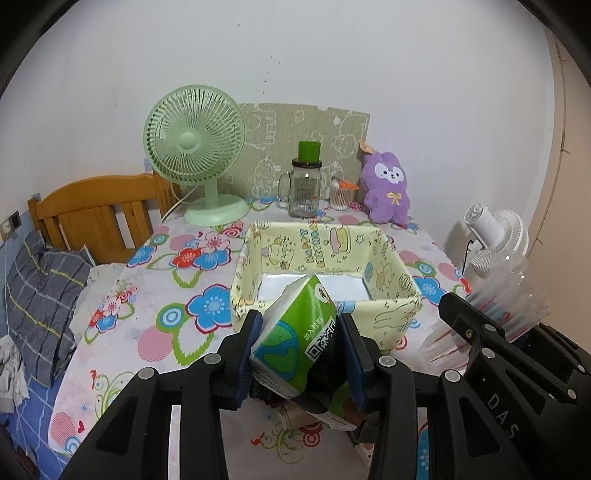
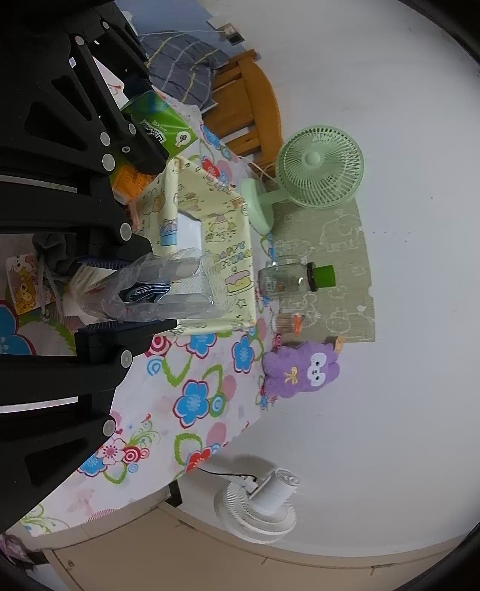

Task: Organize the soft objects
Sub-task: 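Carry the green tissue pack over the yellow basket with the left gripper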

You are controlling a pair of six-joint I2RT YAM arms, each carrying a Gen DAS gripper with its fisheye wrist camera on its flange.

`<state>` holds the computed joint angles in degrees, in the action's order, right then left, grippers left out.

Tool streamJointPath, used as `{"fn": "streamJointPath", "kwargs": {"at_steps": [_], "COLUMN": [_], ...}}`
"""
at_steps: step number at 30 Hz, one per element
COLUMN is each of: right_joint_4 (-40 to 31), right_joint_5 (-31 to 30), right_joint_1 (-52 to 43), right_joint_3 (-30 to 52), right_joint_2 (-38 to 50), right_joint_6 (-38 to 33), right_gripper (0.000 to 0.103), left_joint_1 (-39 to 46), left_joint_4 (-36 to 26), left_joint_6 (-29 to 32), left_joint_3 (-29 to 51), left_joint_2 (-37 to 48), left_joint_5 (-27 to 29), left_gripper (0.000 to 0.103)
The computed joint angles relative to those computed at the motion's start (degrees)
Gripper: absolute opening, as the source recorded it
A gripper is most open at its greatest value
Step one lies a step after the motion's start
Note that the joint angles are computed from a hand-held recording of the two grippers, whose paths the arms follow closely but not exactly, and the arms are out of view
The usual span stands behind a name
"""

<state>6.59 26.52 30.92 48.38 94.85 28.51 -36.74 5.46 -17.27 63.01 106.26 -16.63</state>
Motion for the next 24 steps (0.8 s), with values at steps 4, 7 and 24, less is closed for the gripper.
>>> {"fn": "streamJointPath", "kwargs": {"at_steps": [4, 7, 24], "right_joint_4": [-0.7, -1.2, -2.2], "right_joint_5": [0.3, 0.5, -1.7], "right_joint_1": [0.1, 0.1, -2.3], "right_joint_3": [0.5, 1.0, 3.6], "right_joint_2": [-1.2, -1.9, -1.8], "right_joint_6": [-0.5, -0.9, -2.0], "right_gripper": [0.026, 0.026, 0.026], "left_joint_1": [-0.2, -0.2, 0.5], "left_joint_4": [-0.4, -0.7, -2.9], "left_joint_6": [0.5, 0.9, 2.3], "left_joint_3": [0.4, 0.8, 5.3], "left_joint_2": [-1.0, -1.7, -0.5], "left_joint_5": [-0.2, -0.4, 0.7], "left_gripper": [0.042, 0.042, 0.042]}}
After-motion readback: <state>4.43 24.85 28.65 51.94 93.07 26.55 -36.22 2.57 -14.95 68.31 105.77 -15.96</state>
